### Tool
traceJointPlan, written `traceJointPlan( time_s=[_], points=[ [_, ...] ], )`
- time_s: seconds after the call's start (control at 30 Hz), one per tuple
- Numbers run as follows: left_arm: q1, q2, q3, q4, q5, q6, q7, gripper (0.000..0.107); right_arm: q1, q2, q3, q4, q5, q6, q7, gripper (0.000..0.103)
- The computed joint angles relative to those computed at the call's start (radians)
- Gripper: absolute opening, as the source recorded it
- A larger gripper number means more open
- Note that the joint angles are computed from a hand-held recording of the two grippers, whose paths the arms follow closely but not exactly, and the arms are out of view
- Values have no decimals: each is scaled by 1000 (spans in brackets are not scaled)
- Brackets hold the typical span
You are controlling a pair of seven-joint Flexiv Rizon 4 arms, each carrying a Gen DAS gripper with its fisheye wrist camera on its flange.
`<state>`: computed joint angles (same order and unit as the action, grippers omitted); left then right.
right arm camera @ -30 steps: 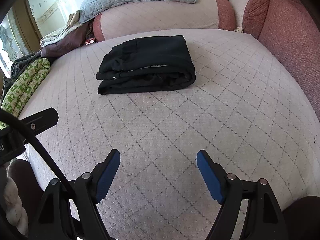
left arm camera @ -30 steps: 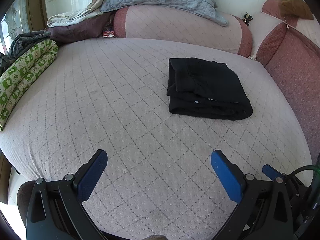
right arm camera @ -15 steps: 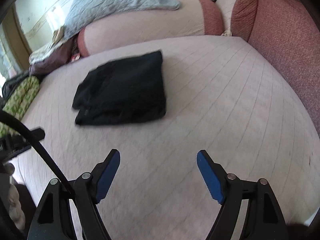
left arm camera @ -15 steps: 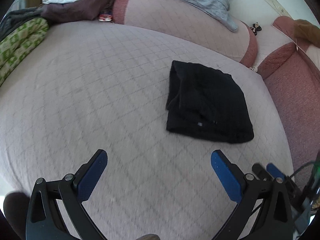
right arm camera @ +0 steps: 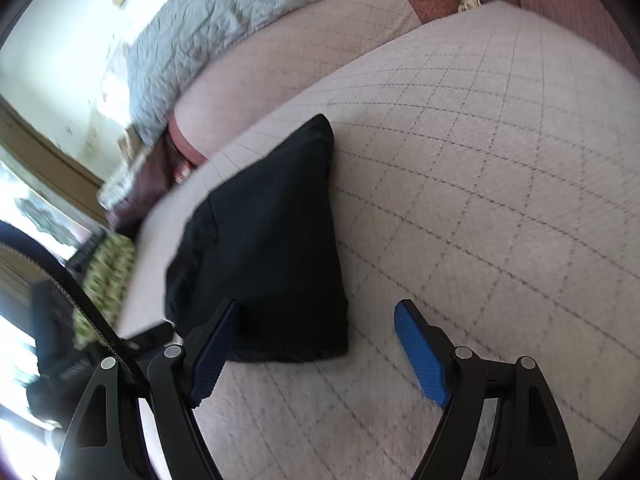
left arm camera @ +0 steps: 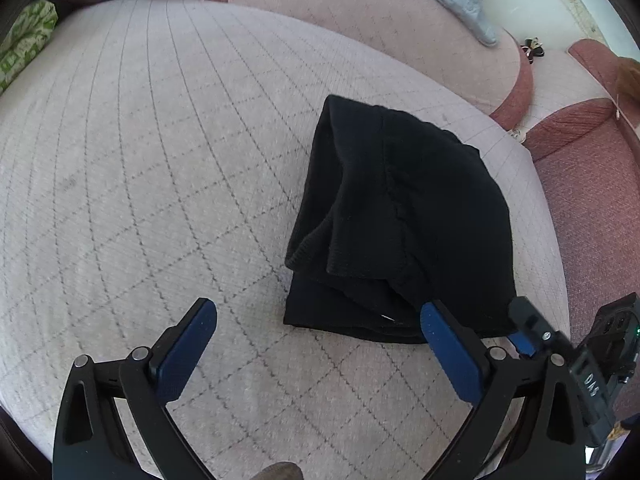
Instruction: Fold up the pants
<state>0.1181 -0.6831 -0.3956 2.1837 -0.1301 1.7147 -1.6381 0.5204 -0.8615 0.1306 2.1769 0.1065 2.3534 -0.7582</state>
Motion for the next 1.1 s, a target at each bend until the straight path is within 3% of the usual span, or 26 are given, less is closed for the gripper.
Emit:
traceJointPlan(
  time_s=[0.07,0.13,0.27,0.5,0.63,0.73,0.9,1.1],
  points=[
    [-20,2,17,-8,-8,-11,-5,102,-115,-45,71,-4,-147,79,48,50],
    [-44,7,38,-12,-13,-2,-12,101,-148,-53,96,-7,-176,89,53,48],
    [-103,21,100,-20,-24,-10,-21,101,-101,-26,49,3,-162,73,59,41],
    [-135,66,153,21,-48,-37,-29,101,9,18,-24,-4,-36,-6,-12,41],
    [-159,87,190,43,-54,-41,-37,101,127,44,-108,0,125,-58,-81,46],
    [-173,100,210,68,-52,-25,-42,101,171,61,-142,11,228,-74,-105,49],
    [-262,101,302,92,-53,-20,-64,101,122,67,-88,45,258,-27,-79,49],
    [-412,92,443,108,-43,15,-61,101,252,96,-150,73,395,-43,-141,59]
  ],
)
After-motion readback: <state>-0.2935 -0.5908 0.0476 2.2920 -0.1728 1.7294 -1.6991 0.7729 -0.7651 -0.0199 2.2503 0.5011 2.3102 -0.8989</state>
